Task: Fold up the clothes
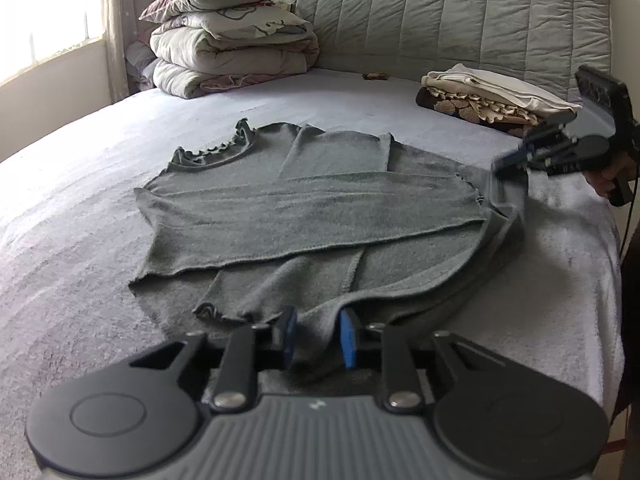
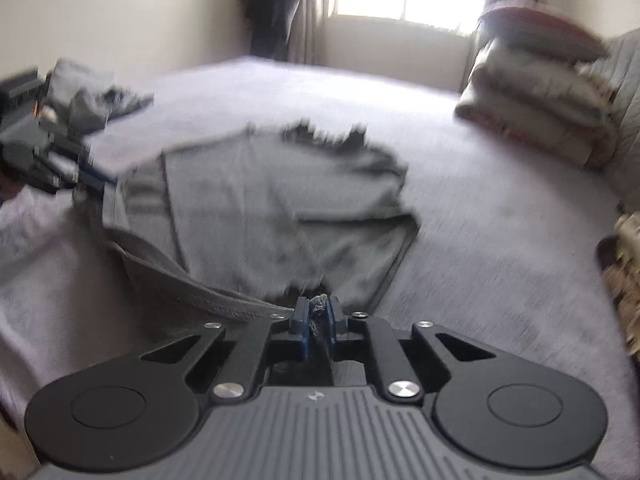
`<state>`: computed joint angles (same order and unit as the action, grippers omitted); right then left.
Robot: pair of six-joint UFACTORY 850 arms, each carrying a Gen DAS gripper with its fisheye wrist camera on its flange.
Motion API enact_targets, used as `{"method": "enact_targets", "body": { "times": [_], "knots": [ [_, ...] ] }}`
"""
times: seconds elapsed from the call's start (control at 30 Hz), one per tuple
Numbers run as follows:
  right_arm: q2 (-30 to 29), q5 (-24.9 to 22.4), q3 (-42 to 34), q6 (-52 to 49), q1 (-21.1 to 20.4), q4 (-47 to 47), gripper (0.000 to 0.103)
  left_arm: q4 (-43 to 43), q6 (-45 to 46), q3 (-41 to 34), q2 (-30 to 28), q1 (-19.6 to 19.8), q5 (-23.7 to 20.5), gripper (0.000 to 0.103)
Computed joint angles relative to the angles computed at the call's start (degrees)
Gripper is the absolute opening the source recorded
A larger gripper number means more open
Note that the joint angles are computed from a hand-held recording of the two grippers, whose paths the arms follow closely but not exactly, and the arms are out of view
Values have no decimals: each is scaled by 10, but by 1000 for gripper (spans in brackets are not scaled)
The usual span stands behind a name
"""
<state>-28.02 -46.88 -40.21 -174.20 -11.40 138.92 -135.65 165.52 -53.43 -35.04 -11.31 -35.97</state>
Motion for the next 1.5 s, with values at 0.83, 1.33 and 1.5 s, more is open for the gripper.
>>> {"method": "enact_targets", "body": {
  "times": [0.83, 1.33, 1.5],
  "knots": [
    [-45, 73, -56, 51, 24, 103, 10, 1, 93, -5, 2, 16, 32, 52],
    [-36, 9, -50, -10, 47, 219, 9, -8, -86, -26, -13, 46, -63, 12],
    [-46, -12, -71, -11, 66, 284, 9, -88, -73, -41, -19, 34, -33, 12]
  ]
}}
